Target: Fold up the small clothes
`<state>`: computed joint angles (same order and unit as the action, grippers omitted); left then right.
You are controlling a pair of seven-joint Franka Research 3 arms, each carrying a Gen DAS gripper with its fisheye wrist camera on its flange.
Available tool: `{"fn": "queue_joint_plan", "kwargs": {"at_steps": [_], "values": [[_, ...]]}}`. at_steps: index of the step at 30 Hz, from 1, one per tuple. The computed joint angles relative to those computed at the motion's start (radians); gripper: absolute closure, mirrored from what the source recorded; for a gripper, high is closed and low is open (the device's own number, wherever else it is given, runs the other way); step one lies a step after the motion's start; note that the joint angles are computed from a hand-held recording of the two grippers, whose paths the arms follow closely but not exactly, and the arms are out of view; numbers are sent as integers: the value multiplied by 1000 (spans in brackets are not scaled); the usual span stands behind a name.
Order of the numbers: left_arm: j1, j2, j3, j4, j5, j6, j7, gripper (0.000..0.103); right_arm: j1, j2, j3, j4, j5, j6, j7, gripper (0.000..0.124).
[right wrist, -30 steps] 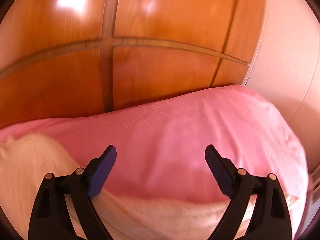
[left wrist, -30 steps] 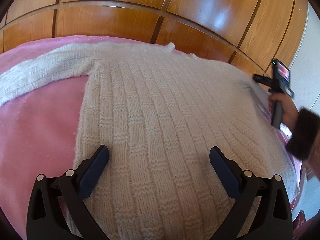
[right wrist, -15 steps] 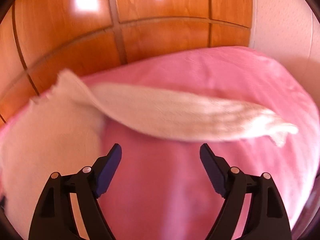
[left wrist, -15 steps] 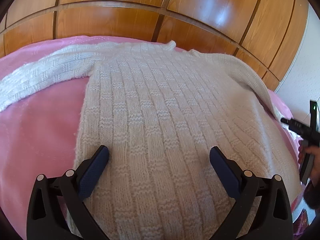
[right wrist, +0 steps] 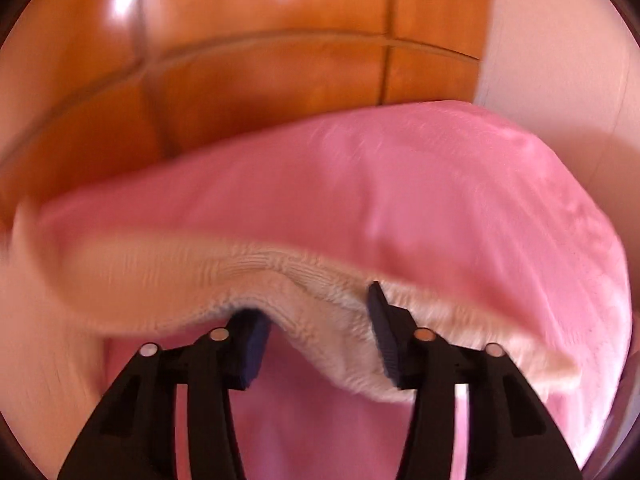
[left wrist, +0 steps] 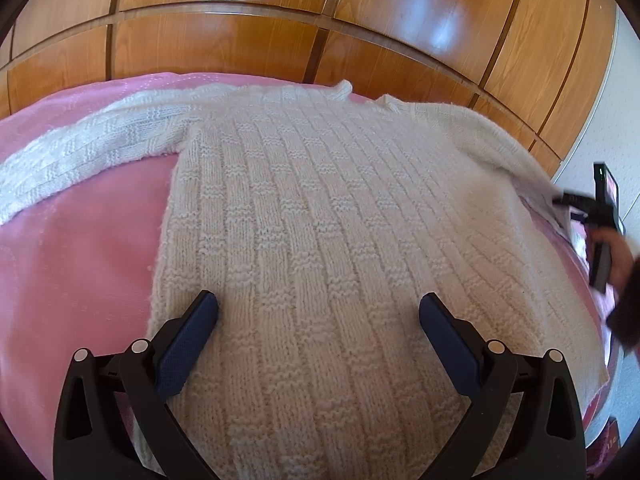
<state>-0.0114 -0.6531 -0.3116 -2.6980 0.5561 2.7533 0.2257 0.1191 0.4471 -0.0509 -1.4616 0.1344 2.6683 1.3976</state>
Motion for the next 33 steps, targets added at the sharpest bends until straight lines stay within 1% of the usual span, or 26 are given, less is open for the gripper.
{"fn": "queue_joint_plan", "kwargs": {"at_steps": [1, 2, 3, 4, 6, 7, 9, 10, 11, 13, 15, 16, 18, 19, 20, 21, 22, 24, 25, 27, 28, 29, 30, 31, 32, 33], "values": [[0, 1, 0, 0, 0, 1, -1, 4, 11, 34, -18, 52, -11, 1, 42, 51], [1, 0, 1, -1, 1, 5, -2, 4, 26, 70, -44, 106, -33, 7, 95, 42], [2, -1, 2, -4, 2, 11, -4, 4, 43, 121, -77, 186, -62, -17, 162, 39], [2, -2, 3, -5, 1, 13, -4, 4, 49, 150, -91, 232, -81, -37, 202, 35], [2, -4, 3, -8, 1, 16, -4, 4, 55, 222, -124, 354, -126, -99, 286, 35], [3, -5, 3, -9, 1, 19, -4, 4, 58, 237, -136, 379, -152, -110, 316, 35], [5, -8, 2, -13, 1, 26, -6, 4, 82, 232, -182, 360, -230, -95, 392, 33], [7, -10, 3, -16, 1, 32, -7, 4, 87, 217, -192, 329, -258, -75, 418, 31], [8, -10, 1, -17, 0, 35, -9, 4, 88, 185, -195, 270, -279, -48, 438, 30], [11, -12, 1, -20, -1, 42, -11, 4, 54, 91, -145, 113, -255, 18, 412, 30], [11, -13, 0, -20, -3, 43, -9, 4, 0, 12, -68, -7, -188, 53, 333, 30], [11, -15, 1, -21, -5, 43, -9, 4, -59, -37, 7, -79, -86, 60, 227, 30], [9, -17, 3, -22, -9, 45, -6, 4, -197, -152, 174, -234, 203, 49, -61, 33], [7, -20, 4, -24, -12, 44, -5, 4, -238, -198, 219, -288, 323, 25, -175, 39], [3, -21, 7, -24, -17, 42, -1, 4, -270, -240, 248, -332, 435, -16, -282, 44], [-1, -26, 10, -26, -22, 41, 2, 4, -305, -300, 274, -388, 573, -92, -414, 47], [-2, -31, 11, -27, -26, 39, 2, 4, -311, -334, 272, -417, 640, -146, -475, 50], [-8, -52, 12, -33, -40, 27, -4, 4, -323, -411, 251, -483, 770, -328, -596, 52], [-14, -64, 15, -34, -51, 18, -7, 4, -321, -439, 233, -506, 807, -401, -637, 53], [-17, -116, 9, -52, -70, 0, -36, 4, -303, -494, 203, -562, 829, -497, -684, 54], [-15, -148, 0, -64, -76, -13, -56, 4, -292, -512, 189, -582, 828, -521, -695, 56], [-20, -202, -11, -85, -88, -48, -83, 4, -280, -535, 176, -607, 818, -546, -710, 58], [-34, -233, -11, -95, -100, -87, -91, 4, -267, -557, 167, -631, 792, -548, -728, 59], [-58, -264, -4, -106, -117, -135, -90, 4, -253, -586, 162, -665, 764, -523, -744, 60], [-100, -302, 15, -124, -145, -192, -79, 5, -239, -620, 157, -708, 744, -499, -758, 61], [-128, -330, 28, -141, -163, -216, -72, 10, -228, -635, 148, -728, 727, -493, -763, 61]]}}
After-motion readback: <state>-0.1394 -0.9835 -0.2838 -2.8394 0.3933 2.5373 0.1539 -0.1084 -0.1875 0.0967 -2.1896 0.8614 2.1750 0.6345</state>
